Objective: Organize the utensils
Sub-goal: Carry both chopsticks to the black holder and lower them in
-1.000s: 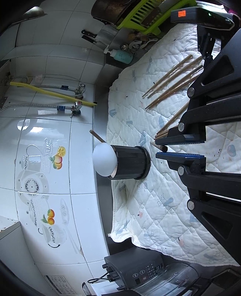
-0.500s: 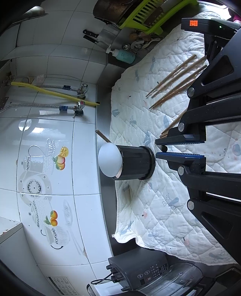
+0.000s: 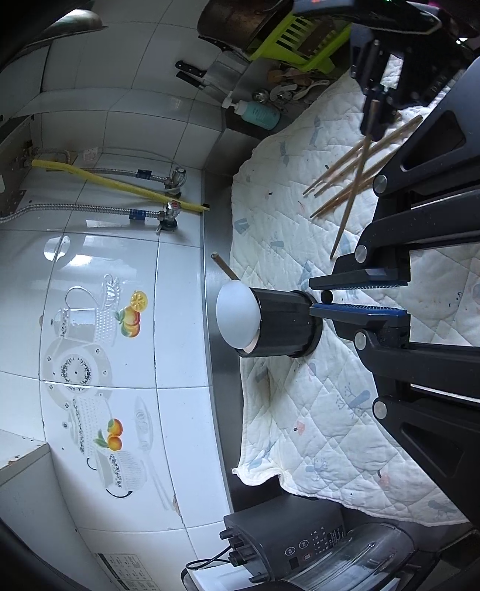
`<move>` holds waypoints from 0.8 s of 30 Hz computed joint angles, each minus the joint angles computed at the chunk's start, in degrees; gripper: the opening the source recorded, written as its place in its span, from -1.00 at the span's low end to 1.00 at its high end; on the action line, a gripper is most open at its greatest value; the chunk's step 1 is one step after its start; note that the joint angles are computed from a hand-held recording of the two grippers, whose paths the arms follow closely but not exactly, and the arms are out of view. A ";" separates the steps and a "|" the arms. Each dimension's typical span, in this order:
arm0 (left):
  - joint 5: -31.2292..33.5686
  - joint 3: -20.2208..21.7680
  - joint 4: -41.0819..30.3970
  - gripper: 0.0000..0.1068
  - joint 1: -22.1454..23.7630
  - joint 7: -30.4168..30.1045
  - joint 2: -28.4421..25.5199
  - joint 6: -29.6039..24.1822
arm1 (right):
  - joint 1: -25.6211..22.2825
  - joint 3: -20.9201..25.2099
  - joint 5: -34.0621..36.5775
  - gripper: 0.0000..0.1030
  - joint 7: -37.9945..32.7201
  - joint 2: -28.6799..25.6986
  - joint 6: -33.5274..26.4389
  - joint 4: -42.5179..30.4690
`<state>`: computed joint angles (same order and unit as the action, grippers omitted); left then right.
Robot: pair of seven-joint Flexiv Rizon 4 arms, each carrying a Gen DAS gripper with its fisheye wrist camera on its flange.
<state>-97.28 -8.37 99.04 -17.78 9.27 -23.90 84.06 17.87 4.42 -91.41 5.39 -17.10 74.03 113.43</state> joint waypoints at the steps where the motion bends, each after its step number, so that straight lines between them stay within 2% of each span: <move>1: 1.24 0.04 -0.02 -0.88 0.38 -1.34 -0.06 -0.48 | -0.15 -0.18 -0.38 -0.83 -0.04 0.01 0.31 -0.52; 7: 6.99 -1.27 -1.37 -0.88 3.01 -5.83 -0.58 -1.88 | -1.41 -0.90 -1.14 -0.83 -0.54 -0.88 3.29 -3.98; 10: 10.85 -2.39 -2.32 -0.88 4.71 -8.68 -0.99 -2.50 | -1.82 -1.33 0.91 -0.83 -3.05 -1.83 4.85 -6.07; 16: 19.87 -4.37 -4.45 -0.89 8.14 -14.98 -2.02 -3.84 | -0.96 -3.09 10.89 -0.83 -11.99 -3.86 7.81 -9.70; 20: 25.82 -5.34 -6.03 -0.89 10.26 -19.43 -2.58 -4.64 | -0.13 -3.21 20.52 -0.83 -21.42 -5.07 8.48 -12.17; 24: 29.34 -7.25 -7.94 -0.89 12.41 -21.33 -2.93 -3.77 | 0.70 -2.70 28.51 -0.83 -30.03 -6.03 7.52 -14.77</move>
